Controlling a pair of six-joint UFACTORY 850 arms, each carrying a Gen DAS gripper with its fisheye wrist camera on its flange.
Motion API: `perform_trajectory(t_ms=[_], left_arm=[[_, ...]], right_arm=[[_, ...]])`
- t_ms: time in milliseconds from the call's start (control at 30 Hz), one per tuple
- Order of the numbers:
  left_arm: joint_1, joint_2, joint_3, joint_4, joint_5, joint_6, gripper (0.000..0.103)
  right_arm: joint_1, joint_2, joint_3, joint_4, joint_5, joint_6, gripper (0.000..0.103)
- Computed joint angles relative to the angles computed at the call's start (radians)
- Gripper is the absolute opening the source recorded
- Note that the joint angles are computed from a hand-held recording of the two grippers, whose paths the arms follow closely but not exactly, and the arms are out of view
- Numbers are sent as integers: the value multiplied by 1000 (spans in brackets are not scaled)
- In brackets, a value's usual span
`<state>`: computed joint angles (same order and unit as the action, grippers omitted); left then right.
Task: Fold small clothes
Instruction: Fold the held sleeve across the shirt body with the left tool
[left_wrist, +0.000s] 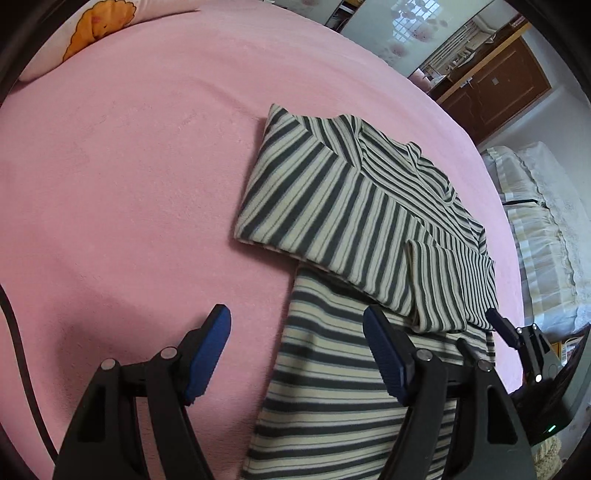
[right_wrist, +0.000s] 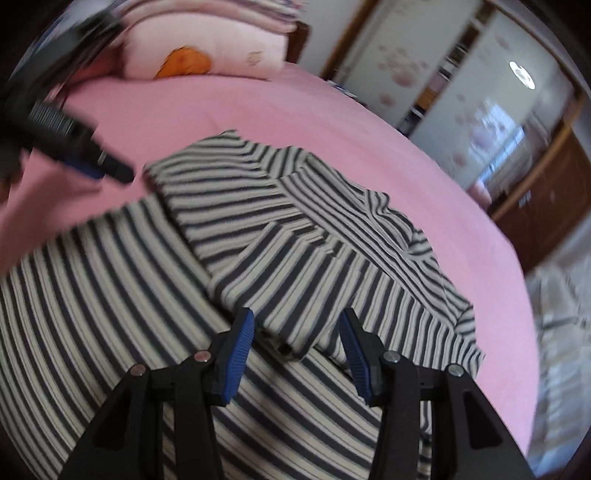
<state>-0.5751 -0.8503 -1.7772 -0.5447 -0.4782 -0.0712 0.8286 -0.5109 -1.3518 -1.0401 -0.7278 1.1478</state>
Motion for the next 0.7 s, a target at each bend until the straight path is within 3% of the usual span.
perform_trajectory(t_ms=[267,367,400,467,500,533,700], left_arm=[[-20,-33,-42,53,-49,-16,73],[-22,-36,-48,76,-54,-28,73],[-22,-37,-50,89,-57,-42,73],[-21,-42,-56,93,-60,-48,73],[-20,-44,-57,89,-61,-48,73],[-19,-44,-57,85,-60,-47,73],[-21,-51,-61,66,-62,-38,73]], right_arm=[[45,-145,-112,-93,-173,-42,48],[23,-175,-156,-54,-169,-23,48],[8,-179,-171,-22,-149,-18,48],[-23,-164,-173,48,-76,-9,32],[-43,-150,-167,107,-20,-18,11],[-68,-132,-154,166,35,-5,6],[-153,-4,1,226,230,243,6]])
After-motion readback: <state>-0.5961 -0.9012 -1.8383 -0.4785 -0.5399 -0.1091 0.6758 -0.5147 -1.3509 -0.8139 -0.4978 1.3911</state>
